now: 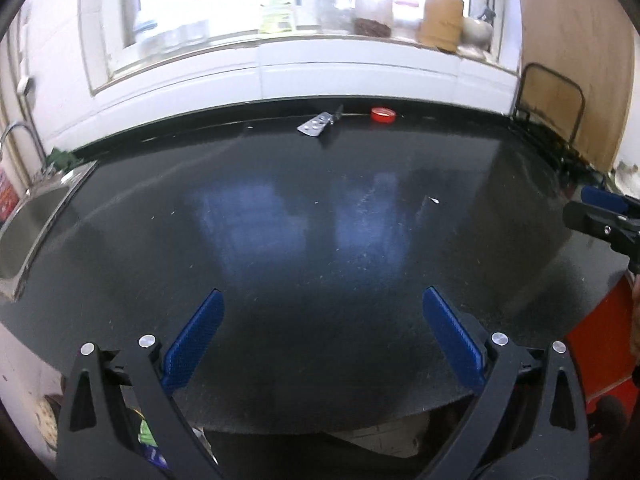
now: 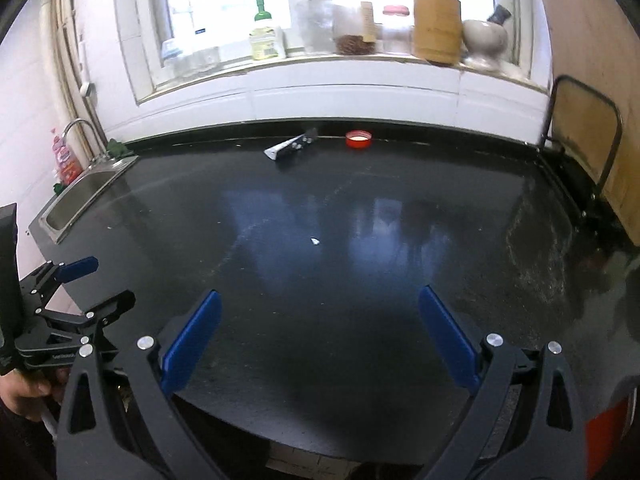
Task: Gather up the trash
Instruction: 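Move both tools back over the countertop, then grasp pill blister pack with left tool while right tool grasps red bottle cap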
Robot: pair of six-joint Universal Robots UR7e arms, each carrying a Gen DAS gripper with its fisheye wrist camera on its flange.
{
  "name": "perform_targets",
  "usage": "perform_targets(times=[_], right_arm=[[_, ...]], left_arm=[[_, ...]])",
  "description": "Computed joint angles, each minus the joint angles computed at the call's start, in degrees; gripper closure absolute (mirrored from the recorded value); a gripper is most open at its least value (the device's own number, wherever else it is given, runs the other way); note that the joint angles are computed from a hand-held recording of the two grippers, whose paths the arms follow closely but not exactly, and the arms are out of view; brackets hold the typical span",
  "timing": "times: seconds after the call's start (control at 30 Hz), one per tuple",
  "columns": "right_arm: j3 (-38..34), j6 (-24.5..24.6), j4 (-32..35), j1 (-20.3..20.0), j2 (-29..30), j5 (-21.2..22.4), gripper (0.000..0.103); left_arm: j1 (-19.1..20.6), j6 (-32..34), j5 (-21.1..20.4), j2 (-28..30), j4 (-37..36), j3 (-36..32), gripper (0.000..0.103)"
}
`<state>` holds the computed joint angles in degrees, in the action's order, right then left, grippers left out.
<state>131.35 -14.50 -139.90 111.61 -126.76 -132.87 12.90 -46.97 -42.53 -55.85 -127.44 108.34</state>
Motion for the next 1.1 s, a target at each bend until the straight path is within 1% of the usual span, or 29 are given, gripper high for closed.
perform_targets(times=[0.03, 0.1, 0.17, 0.23, 0.3, 0.33, 0.37, 0.4, 0.43, 0.47, 0.53, 0.57, 0.6, 0.63, 0.73, 0.77, 0.83, 0.9, 1.0, 1.1], right_arm=[[-0.1, -0.8, -0.3, -1.5, 0.1, 1.2, 0.008], [-0.4, -2.5, -2.3, -3.7, 1.8, 2.1, 0.008], [-1.1, -4.5, -5.4, -5.6, 4.8, 2.6, 0.008], [-2.8, -6.0, -7.1, -8.2, 8.3, 4.0, 0.008], [-5.3, -7.0, -8.2, -10.8, 12.3, 5.9, 0.008], [-6.4, -7.5, -8.8, -11.7, 14.1, 5.9, 0.008], [-8.0, -8.1, -9.5, -12.7, 16.6, 5.8, 0.008], [-9.5, -8.6, -9.9, -13.6, 18.8, 5.9, 0.008], [-11.7, -9.4, -10.8, -15.0, 22.1, 5.7, 0.008], [-14.1, -9.0, -10.1, -16.3, 24.9, 5.8, 0.008], [-17.6, -8.6, -9.3, -18.0, 28.9, 6.1, 0.008], [-19.6, -9.1, -9.7, -18.7, 31.5, 5.7, 0.008], [-21.1, -9.4, -9.7, -19.2, 33.3, 5.4, 0.008], [-23.3, -9.6, -9.4, -19.9, 35.5, 5.7, 0.008], [-29.3, -9.7, -7.9, -21.3, 41.2, 6.0, 0.008], [-31.4, -10.0, -7.5, -21.7, 43.1, 6.0, 0.008], [-34.7, -11.1, -7.9, -22.0, 46.3, 5.2, 0.008], [-37.9, -13.3, -8.9, -22.1, 49.4, 5.1, 0.008], [-41.0, -14.0, -9.1, -22.3, 51.9, 5.6, 0.008], [-43.7, -15.4, -9.2, -22.6, 54.0, 6.7, 0.008]], left_arm=[[0.5, 0.9, -0.2, 0.4, -0.6, -0.4, 0.007], [2.1, 3.2, -1.0, 1.2, -1.9, -1.5, 0.007], [4.2, 5.9, -1.7, 3.2, -4.1, -3.4, 0.007], [6.7, 8.4, -2.2, 5.8, -4.9, -6.3, 0.007], [9.7, 11.4, -3.0, 8.7, -5.4, -10.2, 0.007], [11.3, 13.1, -4.0, 10.1, -5.7, -12.3, 0.007], [12.7, 14.1, -4.7, 11.7, -4.7, -14.9, 0.007], [14.3, 14.1, -5.1, 13.9, -1.4, -18.9, 0.007], [15.6, 15.3, -5.8, 15.8, -0.2, -22.0, 0.007], [17.2, 18.3, -6.8, 18.0, -1.1, -25.2, 0.007], [19.1, 19.2, -5.8, 21.1, 0.2, -29.8, 0.007], [20.6, 19.7, -6.4, 23.0, 0.8, -32.9, 0.007], [21.5, 20.4, -7.4, 24.0, 0.6, -34.6, 0.007], [22.1, 21.1, -6.0, 25.4, 0.6, -36.8, 0.007], [23.8, 25.2, -5.9, 29.4, 1.8, -43.6, 0.007], [24.3, 26.3, -5.2, 31.1, 2.7, -46.5, 0.007], [25.2, 28.9, -3.8, 34.4, 4.6, -52.2, 0.007], [26.2, 31.7, -4.2, 37.4, 5.0, -57.5, 0.007], [27.2, 34.0, -4.3, 41.2, 6.6, -64.6, 0.007], [27.7, 35.3, -4.4, 43.9, 7.7, -69.5, 0.007]])
